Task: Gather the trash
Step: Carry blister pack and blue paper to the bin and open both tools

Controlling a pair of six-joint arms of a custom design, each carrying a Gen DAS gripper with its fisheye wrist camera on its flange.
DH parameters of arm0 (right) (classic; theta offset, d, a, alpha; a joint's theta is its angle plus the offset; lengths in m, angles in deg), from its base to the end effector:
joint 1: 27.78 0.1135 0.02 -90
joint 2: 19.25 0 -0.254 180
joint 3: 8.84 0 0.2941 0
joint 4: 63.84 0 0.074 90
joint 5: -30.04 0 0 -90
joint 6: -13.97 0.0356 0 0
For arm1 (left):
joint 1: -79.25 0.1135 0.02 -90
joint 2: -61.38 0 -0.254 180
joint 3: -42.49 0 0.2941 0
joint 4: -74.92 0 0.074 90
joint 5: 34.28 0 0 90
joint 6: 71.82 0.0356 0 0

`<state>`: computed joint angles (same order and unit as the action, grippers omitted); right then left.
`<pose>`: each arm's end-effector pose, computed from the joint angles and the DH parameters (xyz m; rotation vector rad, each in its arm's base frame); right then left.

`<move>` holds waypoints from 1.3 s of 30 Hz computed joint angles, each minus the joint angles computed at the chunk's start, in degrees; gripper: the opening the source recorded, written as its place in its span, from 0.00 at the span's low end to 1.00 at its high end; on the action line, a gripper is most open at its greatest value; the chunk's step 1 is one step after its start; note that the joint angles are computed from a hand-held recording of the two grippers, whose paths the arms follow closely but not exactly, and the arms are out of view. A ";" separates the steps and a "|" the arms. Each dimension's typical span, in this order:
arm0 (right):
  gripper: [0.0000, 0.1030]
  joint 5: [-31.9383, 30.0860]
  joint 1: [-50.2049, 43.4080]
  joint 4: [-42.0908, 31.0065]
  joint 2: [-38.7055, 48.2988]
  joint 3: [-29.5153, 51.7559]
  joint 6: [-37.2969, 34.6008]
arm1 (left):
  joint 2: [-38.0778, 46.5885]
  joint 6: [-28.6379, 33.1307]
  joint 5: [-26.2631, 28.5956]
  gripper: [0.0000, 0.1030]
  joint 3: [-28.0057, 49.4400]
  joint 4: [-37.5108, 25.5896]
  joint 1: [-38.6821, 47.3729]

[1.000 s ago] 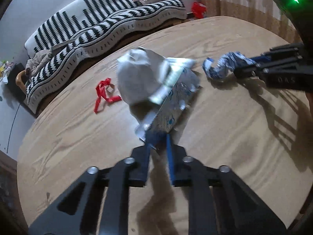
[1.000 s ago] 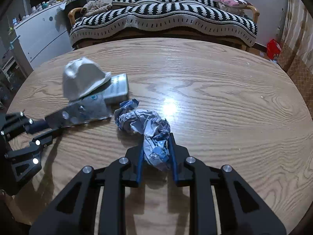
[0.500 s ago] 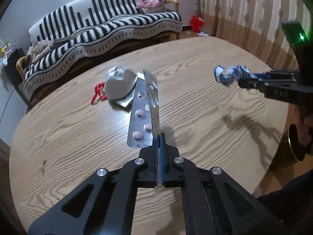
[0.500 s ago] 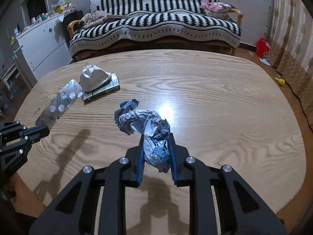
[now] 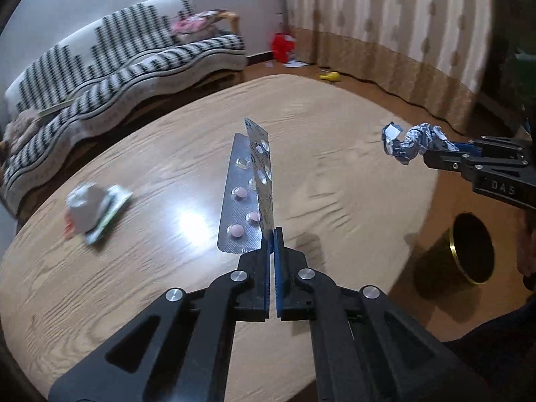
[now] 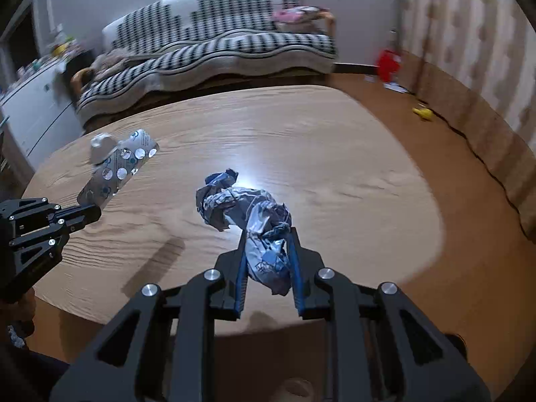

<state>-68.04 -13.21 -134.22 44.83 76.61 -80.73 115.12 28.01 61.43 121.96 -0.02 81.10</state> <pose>0.2451 0.0689 0.3667 -0.4698 2.3843 0.2491 0.2062 0.0031 0.3631 0.2135 2.4147 -0.0286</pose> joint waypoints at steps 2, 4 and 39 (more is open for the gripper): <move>0.21 -3.51 -8.61 -1.48 -2.49 -1.61 -4.01 | 1.50 -4.30 -3.15 0.01 0.18 1.55 -7.53; 0.21 -6.89 -16.46 -2.45 -3.72 -2.67 -7.89 | 3.59 -8.37 -5.66 0.01 0.46 3.30 -14.91; 0.21 -11.84 -79.51 -5.26 34.97 12.20 -36.28 | 67.66 -28.89 -0.81 0.01 36.35 19.96 -62.45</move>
<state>-79.87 -92.72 -139.48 79.80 88.81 -117.01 182.78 -0.88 60.62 158.31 19.93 18.65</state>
